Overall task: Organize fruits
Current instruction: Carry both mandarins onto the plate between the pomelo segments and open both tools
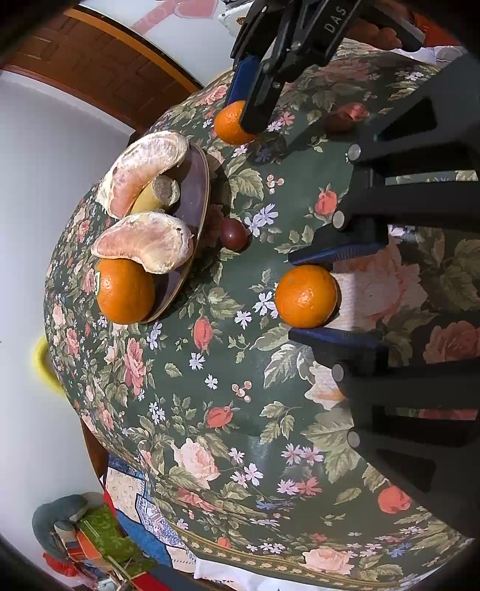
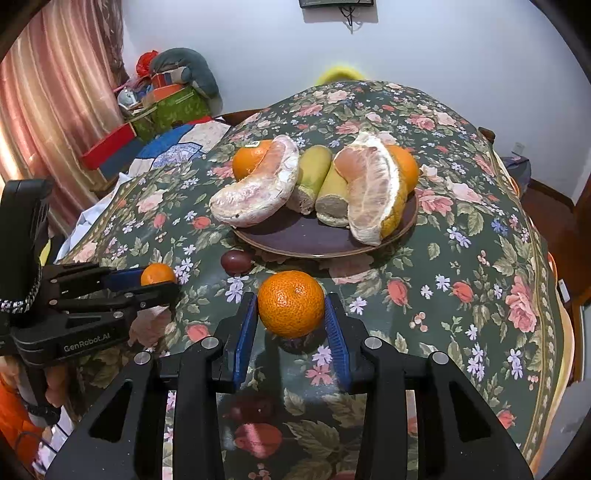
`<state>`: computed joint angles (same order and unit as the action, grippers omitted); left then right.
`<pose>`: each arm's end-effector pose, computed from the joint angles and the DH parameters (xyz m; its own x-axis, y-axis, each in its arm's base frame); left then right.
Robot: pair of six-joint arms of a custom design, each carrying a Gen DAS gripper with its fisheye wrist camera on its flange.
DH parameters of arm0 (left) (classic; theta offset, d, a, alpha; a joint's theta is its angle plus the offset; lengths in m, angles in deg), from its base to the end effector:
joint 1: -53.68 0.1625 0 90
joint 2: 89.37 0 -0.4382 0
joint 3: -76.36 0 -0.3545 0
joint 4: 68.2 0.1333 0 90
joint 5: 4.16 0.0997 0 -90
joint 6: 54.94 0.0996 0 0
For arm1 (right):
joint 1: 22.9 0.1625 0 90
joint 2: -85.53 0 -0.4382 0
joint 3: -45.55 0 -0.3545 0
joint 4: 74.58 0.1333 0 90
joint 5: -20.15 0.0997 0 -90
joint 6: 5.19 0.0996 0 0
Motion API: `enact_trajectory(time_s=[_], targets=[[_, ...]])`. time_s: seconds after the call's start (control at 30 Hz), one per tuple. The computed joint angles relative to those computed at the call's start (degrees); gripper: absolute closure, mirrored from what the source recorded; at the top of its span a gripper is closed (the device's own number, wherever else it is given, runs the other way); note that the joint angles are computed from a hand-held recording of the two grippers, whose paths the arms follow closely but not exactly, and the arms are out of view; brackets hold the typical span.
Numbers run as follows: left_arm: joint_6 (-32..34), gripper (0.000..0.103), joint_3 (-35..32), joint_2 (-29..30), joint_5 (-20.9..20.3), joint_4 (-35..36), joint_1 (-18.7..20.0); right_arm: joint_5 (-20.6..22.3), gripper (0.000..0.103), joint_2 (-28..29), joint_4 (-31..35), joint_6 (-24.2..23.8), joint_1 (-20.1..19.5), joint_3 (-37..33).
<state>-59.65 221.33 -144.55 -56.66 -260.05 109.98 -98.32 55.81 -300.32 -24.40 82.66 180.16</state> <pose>-0.0415 -0.4117 0.1113 -0.7727 0.2664 -0.5762 0.4808 0.8383 -0.2571 0.1953 -0.3815 0.0131 -0.7858 -0.2724 0.5552 -0.5177 0.7809 -0.3496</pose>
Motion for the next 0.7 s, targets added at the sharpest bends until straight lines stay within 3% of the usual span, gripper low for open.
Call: enact_trajectory(time_s=[0.43, 0.7], targets=[[0.5, 0.070, 0.6, -2.4, -0.3, -2.8, -4.9, 0.0, 0.069, -2.8, -1.9, -1.1, -0.2, 0.4], [2.3, 0.070, -2.5, -2.1, -0.9, -3.5, -5.3, 1.5, 0.069, -4.1, -1.2, -3.1, -0.9, -1.4]])
